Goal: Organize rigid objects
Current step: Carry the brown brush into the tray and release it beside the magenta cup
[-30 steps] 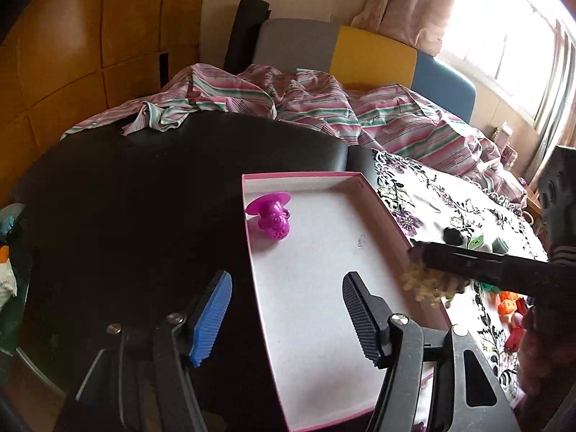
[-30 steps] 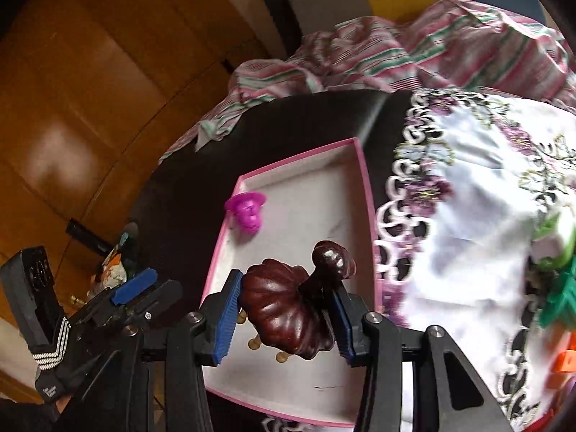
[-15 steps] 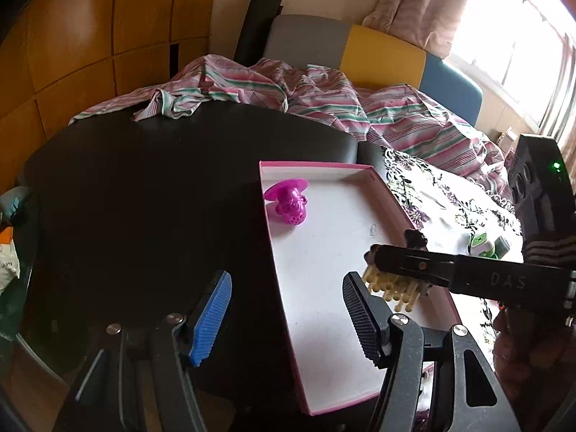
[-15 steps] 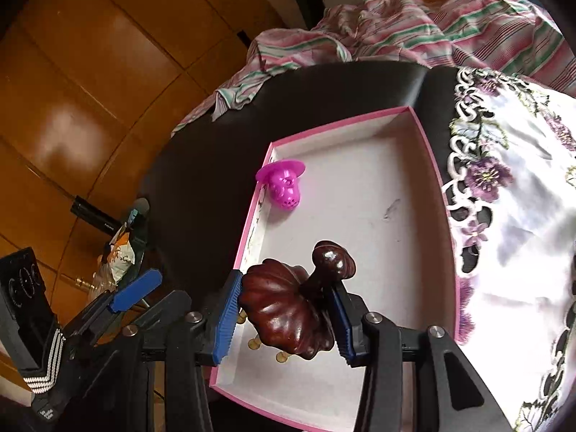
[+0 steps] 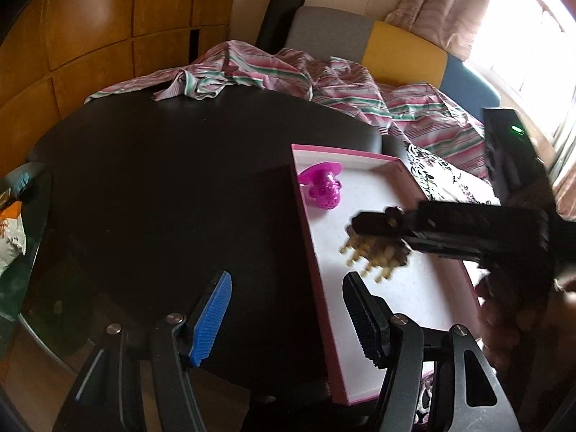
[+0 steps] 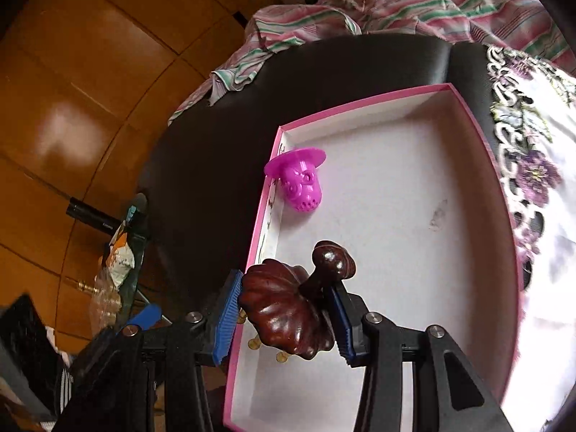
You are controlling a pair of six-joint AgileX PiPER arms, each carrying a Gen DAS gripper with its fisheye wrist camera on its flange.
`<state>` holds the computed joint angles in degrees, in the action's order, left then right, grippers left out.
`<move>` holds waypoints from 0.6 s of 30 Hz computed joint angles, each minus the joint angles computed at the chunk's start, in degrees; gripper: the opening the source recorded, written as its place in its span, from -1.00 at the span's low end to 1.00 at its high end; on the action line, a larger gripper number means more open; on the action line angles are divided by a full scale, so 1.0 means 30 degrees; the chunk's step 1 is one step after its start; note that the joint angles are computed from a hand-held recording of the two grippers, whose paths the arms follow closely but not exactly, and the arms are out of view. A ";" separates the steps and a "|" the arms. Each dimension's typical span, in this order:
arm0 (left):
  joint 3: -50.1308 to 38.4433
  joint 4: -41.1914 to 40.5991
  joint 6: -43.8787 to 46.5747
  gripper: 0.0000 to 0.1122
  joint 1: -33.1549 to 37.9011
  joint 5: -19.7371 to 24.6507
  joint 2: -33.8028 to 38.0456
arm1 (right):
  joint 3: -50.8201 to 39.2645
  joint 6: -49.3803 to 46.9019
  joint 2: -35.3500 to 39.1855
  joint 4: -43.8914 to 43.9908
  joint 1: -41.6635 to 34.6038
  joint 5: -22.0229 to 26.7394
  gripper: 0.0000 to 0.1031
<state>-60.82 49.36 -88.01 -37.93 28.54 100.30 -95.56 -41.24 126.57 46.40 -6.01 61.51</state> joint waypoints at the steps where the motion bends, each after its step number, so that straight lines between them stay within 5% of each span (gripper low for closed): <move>1: 0.0051 -0.0006 0.0000 0.16 0.0068 -0.0011 0.0001 | -0.0634 0.0441 0.0451 -0.0072 0.0210 0.0173 -0.12; 9: 0.0387 -0.0237 -0.0018 0.16 0.0407 -0.0352 -0.0023 | -0.3785 0.2702 0.2316 -0.1250 0.1728 -0.0346 -0.06; 18: 0.0368 -0.0180 -0.0065 0.16 0.0218 -0.0178 -0.0145 | -0.1722 0.0937 0.0682 0.0148 0.0855 -0.1147 0.28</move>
<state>-59.72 48.82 -88.20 -37.28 28.01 99.86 -100.72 -38.43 128.62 46.84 -3.45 58.07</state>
